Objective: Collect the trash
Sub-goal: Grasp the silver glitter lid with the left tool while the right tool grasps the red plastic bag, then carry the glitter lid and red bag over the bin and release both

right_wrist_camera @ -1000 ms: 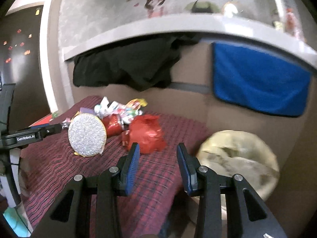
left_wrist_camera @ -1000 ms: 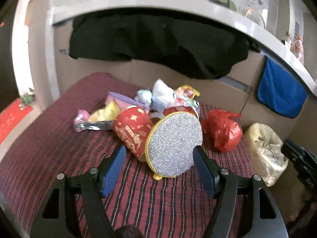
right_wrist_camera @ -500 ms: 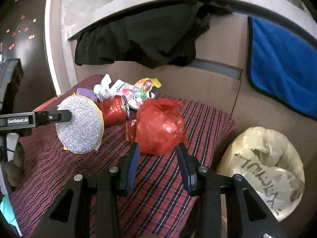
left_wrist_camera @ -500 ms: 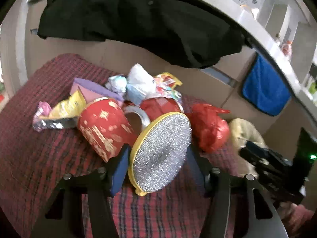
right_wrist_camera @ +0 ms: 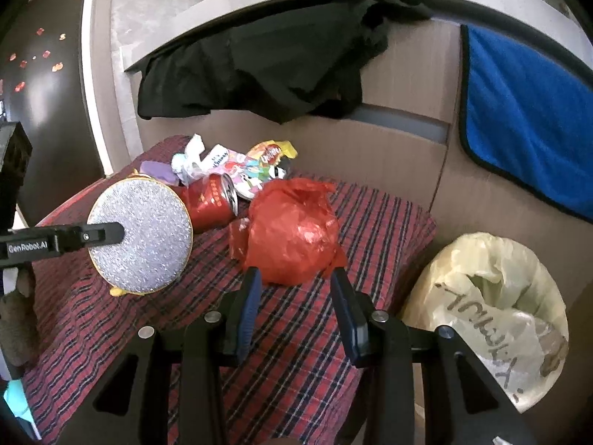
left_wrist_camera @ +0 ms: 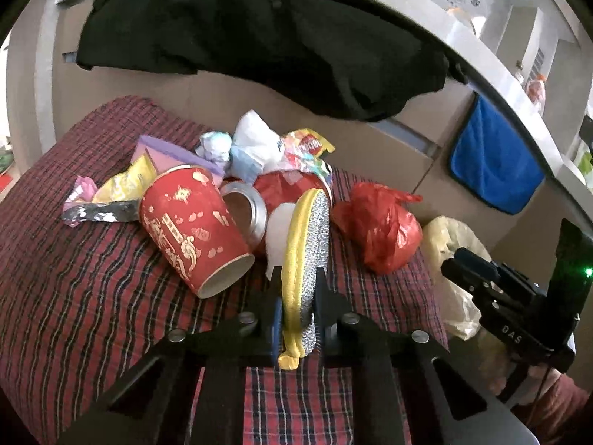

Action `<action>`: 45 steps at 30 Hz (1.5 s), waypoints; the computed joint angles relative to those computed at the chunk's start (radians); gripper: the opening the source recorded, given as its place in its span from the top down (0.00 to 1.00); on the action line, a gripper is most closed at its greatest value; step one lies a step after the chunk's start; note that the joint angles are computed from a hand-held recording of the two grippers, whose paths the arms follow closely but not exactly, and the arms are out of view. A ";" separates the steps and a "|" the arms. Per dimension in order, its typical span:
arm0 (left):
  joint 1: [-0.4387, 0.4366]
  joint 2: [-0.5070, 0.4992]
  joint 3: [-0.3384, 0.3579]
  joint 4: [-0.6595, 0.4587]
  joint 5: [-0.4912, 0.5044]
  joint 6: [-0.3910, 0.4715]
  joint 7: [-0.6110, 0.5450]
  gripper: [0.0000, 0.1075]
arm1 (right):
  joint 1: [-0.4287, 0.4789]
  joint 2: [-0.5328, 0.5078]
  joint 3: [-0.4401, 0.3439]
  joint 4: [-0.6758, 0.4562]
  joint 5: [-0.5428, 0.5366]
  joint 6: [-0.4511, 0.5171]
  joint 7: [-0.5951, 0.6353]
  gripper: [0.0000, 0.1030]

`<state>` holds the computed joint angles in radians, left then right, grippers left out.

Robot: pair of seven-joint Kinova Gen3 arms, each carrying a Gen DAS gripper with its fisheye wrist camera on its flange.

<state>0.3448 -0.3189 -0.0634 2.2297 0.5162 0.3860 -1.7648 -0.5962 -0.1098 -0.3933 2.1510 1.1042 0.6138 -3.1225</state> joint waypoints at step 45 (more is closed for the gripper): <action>-0.310 -0.199 0.491 -0.204 -0.493 0.075 0.633 0.87 | 0.051 -0.141 -0.039 -0.125 -0.021 0.081 0.159 0.69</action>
<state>0.0348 -0.5183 0.4276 2.0257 0.0233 0.4614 -1.1321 -0.5451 -0.2511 -0.4322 2.0263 1.0833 0.6945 -2.9637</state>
